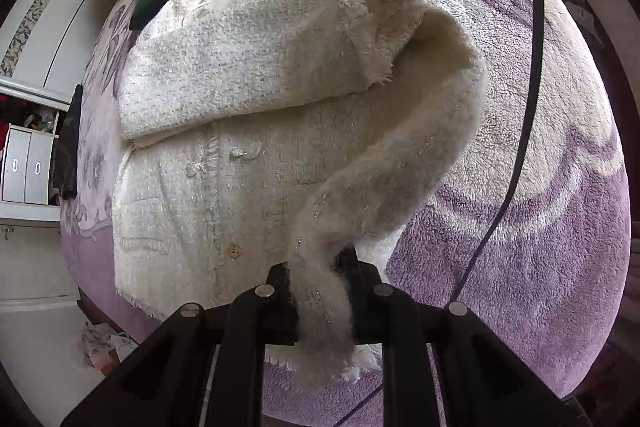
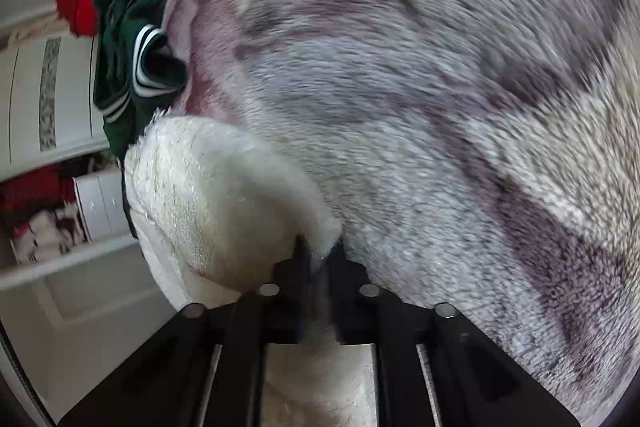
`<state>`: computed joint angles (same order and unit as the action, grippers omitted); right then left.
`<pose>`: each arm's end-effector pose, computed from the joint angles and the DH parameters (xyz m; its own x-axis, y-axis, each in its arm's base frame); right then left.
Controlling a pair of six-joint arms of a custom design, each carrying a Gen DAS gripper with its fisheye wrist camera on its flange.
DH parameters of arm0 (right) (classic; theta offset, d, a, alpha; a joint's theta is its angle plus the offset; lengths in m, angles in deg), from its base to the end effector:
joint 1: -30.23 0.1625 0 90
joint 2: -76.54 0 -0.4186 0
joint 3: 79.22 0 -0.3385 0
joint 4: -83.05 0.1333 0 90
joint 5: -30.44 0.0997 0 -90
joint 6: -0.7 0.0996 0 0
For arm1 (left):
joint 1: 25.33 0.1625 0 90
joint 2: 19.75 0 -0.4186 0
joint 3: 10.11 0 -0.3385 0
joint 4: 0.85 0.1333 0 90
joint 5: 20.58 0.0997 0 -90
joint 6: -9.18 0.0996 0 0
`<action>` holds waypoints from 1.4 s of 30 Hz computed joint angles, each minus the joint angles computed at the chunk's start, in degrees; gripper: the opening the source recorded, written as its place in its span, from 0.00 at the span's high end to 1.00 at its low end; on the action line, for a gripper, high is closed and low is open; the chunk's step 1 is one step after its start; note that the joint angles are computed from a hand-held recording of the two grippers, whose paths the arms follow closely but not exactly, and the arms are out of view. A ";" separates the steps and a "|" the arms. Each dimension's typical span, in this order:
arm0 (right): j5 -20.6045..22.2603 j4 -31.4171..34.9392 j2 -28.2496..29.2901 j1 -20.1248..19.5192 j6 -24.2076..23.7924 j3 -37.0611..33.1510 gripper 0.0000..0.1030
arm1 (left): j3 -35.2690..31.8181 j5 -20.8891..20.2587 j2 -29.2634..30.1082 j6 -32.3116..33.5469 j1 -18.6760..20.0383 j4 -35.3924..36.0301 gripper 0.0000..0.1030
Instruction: Fold large clothes
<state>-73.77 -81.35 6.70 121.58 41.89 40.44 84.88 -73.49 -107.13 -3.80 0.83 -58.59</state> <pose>0.1204 -0.4908 0.2505 -0.7452 0.6583 -0.1059 0.6237 0.6320 -0.4600 -0.2560 -0.3412 0.4109 -0.1593 0.7878 -0.5950 0.6702 0.5288 0.5207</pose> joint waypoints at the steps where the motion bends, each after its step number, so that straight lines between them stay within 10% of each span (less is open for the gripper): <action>1: -2.83 0.38 0.18 1.03 0.74 -1.02 0.90 | 0.13 -0.09 -0.31 -0.37 -0.49 0.41 0.88; 6: 7.68 -1.53 -1.73 -3.94 4.36 1.96 0.82 | 0.05 0.10 -0.52 0.17 0.18 0.89 0.87; 9: 13.87 -7.28 -6.61 -5.73 6.74 8.46 0.30 | -1.21 -0.28 -0.17 0.07 0.72 1.24 0.88; 11: 19.93 -14.68 -8.63 -7.55 7.39 14.36 0.15 | -1.39 -0.40 -0.15 0.34 0.80 1.07 0.88; 16: 35.95 -30.56 -1.30 -13.47 6.25 22.88 0.15 | 1.38 3.72 -2.14 3.45 -1.31 0.25 0.87; 22: 41.92 -42.94 12.78 -9.82 2.75 15.73 0.12 | 3.31 10.10 -4.24 6.34 -2.62 0.08 0.87; 26: 32.44 -29.85 12.99 -3.69 1.02 7.39 0.04 | 2.79 11.46 -4.27 7.89 -1.24 -0.90 0.87; 28: 26.40 -20.38 13.45 -0.34 1.62 2.30 0.22 | 2.52 12.04 -4.39 9.14 -0.38 -2.32 0.87; 29: 22.81 -15.78 13.78 1.20 3.08 -0.23 0.50 | 2.12 12.36 -4.35 9.79 0.19 -2.92 0.87; 32: 17.42 -11.58 14.08 4.29 7.76 -3.73 0.69 | -0.61 12.37 -3.40 11.09 2.54 -3.75 0.87; 42: 4.29 12.74 18.22 17.92 18.04 -29.00 0.74 | -21.10 7.88 2.91 17.53 13.29 -2.55 0.87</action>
<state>-69.49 -68.62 24.91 139.51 59.92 11.44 63.78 -65.61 -104.22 13.72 14.12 -61.14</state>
